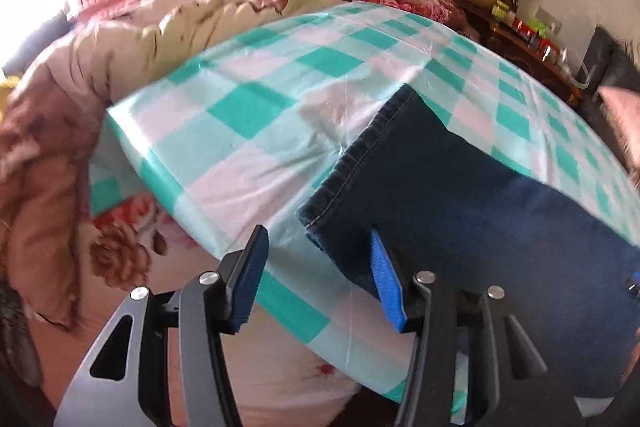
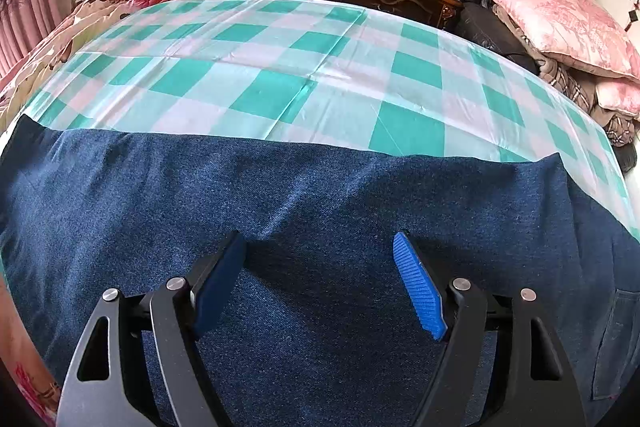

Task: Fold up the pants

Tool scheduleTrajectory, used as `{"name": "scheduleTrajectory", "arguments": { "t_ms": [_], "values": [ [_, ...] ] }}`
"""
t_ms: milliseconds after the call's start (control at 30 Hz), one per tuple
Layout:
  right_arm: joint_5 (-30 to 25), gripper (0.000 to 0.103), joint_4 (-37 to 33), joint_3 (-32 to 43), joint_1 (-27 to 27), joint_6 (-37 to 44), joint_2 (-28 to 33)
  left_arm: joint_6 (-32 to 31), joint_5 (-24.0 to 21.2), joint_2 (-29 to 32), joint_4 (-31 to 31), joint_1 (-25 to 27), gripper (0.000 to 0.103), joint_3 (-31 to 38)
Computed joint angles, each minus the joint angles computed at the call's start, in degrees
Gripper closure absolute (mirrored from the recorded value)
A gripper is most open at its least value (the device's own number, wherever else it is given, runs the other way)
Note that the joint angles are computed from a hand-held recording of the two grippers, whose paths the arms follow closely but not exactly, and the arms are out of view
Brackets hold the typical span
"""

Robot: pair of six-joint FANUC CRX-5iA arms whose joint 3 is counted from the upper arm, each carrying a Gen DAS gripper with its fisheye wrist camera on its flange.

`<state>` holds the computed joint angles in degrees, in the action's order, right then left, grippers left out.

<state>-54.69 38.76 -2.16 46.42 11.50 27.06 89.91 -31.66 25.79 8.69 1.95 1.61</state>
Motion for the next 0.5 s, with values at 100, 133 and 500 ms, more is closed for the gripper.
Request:
{"name": "scheduleTrajectory", "arguments": {
  "t_ms": [100,133,500],
  "values": [
    [0.01,0.029,0.17,-0.05,-0.02,-0.35,0.04,-5.34,1.06,0.29,5.49,0.77,0.052,-1.41],
    [0.07,0.029,0.07,-0.02,-0.06,-0.36,0.04,-9.73,1.93,0.13,10.86,1.35,0.052,-3.11],
    [-0.71,0.026,-1.06,1.02,-0.31,0.49,0.46,-29.31,3.02,0.76,37.65,2.08,0.06,-9.95]
  ]
}}
